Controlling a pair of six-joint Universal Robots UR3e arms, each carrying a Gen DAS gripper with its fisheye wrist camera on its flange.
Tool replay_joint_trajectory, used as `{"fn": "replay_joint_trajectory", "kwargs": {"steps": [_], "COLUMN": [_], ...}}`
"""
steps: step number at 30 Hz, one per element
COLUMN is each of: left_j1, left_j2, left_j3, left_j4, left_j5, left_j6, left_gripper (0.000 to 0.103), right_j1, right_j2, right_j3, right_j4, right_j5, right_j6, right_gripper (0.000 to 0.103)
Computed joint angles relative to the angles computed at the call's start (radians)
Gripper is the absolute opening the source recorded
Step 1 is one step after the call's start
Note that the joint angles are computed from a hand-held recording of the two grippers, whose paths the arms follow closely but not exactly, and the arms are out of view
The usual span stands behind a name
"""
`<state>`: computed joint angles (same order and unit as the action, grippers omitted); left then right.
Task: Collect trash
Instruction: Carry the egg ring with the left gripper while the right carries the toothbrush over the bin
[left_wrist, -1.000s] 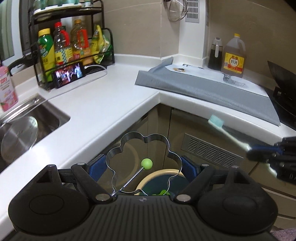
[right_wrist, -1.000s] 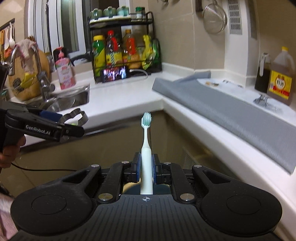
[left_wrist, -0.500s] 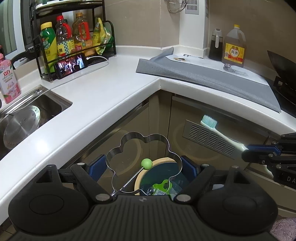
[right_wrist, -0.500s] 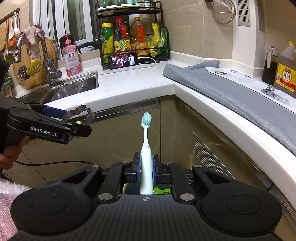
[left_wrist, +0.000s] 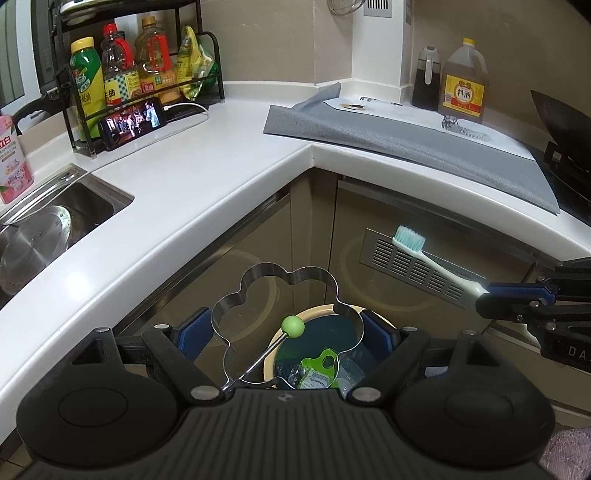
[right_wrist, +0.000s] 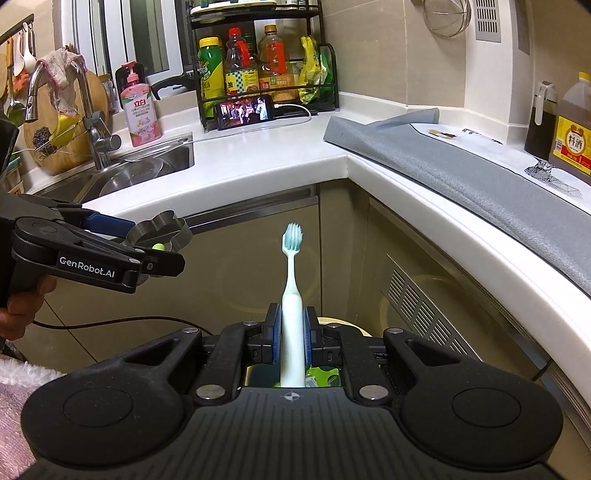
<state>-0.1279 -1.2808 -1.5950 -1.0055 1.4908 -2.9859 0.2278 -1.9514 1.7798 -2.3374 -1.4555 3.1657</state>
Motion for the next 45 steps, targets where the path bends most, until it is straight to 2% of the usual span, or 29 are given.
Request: {"fn": "replay_joint_trajectory", "kwargs": {"steps": [23,31,45], "left_j1": [0.006,0.028,0.024], "left_j2": [-0.029,-0.064,-0.212], "left_j3": [0.011,0.024,0.116], "left_j4": [-0.036,-0.057,-0.103], "left_j5": [-0.012,-0.049,-0.060], "left_j6": [0.002,0.032,0.002], "left_gripper": [0.088,0.089,0.089], "right_j1": [-0.011,-0.019,-0.146], "right_j2": [0.029,0.073,0.126], "right_j3": [-0.017,-0.033,0.000], "right_j4": [0.030,0.037,0.066], "right_j5": [0.023,0.034,0.162], "right_j6": [-0.003,-0.001,0.061], "right_gripper": [0.013,0.013,0.013]}}
